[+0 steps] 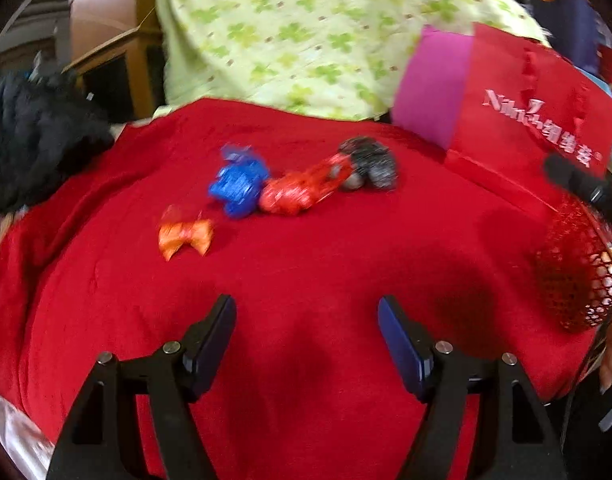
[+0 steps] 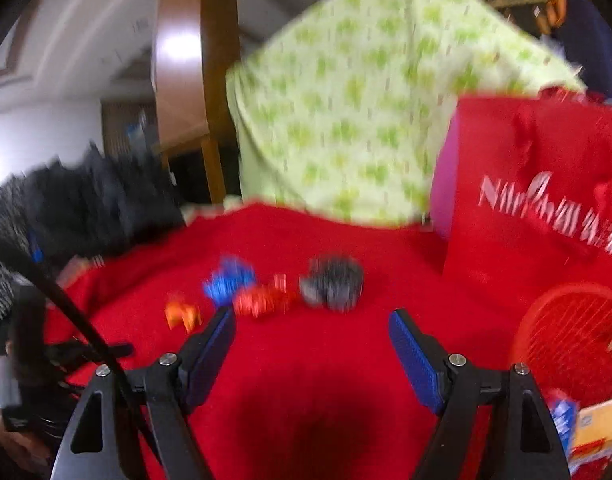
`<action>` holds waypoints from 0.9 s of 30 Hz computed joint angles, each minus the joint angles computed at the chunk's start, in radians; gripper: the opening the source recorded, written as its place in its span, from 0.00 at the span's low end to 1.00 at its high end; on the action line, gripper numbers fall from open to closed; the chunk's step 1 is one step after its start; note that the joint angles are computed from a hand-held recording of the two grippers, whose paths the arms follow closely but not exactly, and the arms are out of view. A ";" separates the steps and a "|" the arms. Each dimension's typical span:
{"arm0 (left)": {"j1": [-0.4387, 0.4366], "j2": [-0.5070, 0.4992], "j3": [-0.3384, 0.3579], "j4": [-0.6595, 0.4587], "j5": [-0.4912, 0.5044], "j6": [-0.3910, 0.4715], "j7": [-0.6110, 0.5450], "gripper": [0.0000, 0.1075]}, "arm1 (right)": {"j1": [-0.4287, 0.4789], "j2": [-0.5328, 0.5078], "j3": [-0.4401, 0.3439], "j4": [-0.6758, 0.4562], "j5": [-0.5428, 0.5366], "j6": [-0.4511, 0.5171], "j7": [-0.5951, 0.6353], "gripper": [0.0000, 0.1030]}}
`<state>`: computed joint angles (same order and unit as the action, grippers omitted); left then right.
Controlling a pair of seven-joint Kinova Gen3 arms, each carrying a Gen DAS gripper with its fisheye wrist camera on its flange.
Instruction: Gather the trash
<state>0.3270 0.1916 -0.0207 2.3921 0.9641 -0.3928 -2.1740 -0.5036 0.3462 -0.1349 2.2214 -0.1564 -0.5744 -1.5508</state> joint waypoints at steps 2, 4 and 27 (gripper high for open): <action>-0.042 0.014 0.010 0.014 -0.071 0.007 0.081 0.69 | -0.025 0.048 0.008 -0.064 -0.081 0.081 0.073 0.79; -0.071 0.036 0.009 0.023 -0.142 0.008 0.162 0.69 | -0.078 0.100 0.057 -0.129 -0.163 0.163 0.145 0.79; -0.130 0.313 -0.059 -0.097 -0.488 -0.067 0.466 0.89 | -0.332 0.412 0.491 -0.412 -0.247 0.433 -0.122 0.94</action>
